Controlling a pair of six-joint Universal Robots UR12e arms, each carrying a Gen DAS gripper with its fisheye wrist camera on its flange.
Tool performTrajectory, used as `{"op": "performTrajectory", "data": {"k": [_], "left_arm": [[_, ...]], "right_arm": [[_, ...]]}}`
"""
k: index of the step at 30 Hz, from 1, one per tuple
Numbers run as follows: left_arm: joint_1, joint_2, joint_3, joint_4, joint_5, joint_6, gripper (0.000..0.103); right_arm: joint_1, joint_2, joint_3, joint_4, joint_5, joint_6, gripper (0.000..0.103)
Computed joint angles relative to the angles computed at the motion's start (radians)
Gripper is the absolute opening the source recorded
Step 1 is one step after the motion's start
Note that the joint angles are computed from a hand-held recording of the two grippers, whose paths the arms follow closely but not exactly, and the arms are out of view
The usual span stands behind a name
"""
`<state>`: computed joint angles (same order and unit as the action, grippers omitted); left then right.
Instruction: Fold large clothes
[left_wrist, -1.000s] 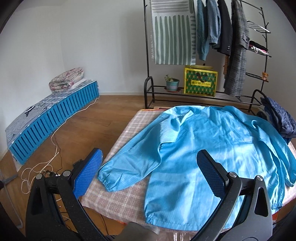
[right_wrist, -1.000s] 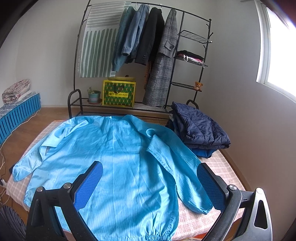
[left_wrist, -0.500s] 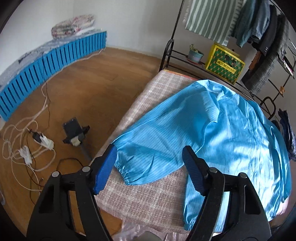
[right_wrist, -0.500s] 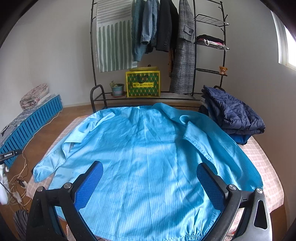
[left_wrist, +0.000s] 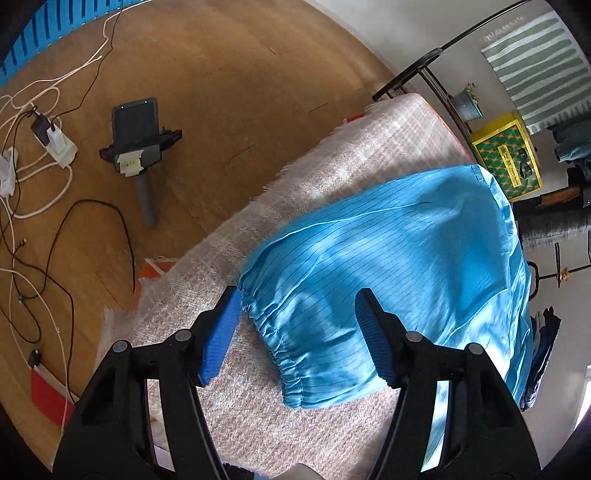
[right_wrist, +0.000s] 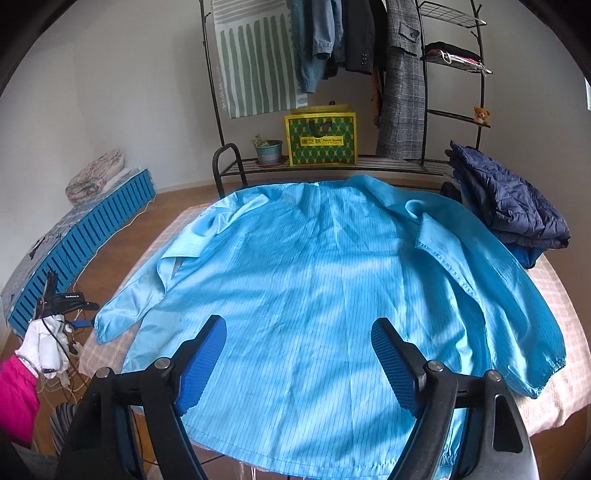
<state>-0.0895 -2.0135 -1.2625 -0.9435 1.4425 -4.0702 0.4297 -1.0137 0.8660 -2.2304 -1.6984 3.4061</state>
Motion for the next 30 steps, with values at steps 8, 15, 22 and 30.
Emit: {"op": "performTrajectory", "data": {"k": [8, 15, 22, 30], "left_arm": [[-0.015, -0.029, 0.039, 0.014, 0.087, 0.061, 0.004], [-0.065, -0.024, 0.086, 0.109, 0.211, 0.228, 0.0], [-0.128, -0.03, 0.144, 0.239, 0.232, 0.409, 0.0], [-0.202, -0.073, 0.216, 0.237, 0.151, 0.625, 0.0]], "right_arm": [[0.003, -0.014, 0.027, 0.01, -0.009, 0.012, 0.082], [-0.007, -0.007, 0.033, 0.043, 0.069, 0.003, 0.064], [-0.038, 0.065, -0.081, 0.139, 0.224, -0.023, 0.036], [-0.062, 0.222, -0.351, 0.284, 0.367, -0.074, 0.028]]}}
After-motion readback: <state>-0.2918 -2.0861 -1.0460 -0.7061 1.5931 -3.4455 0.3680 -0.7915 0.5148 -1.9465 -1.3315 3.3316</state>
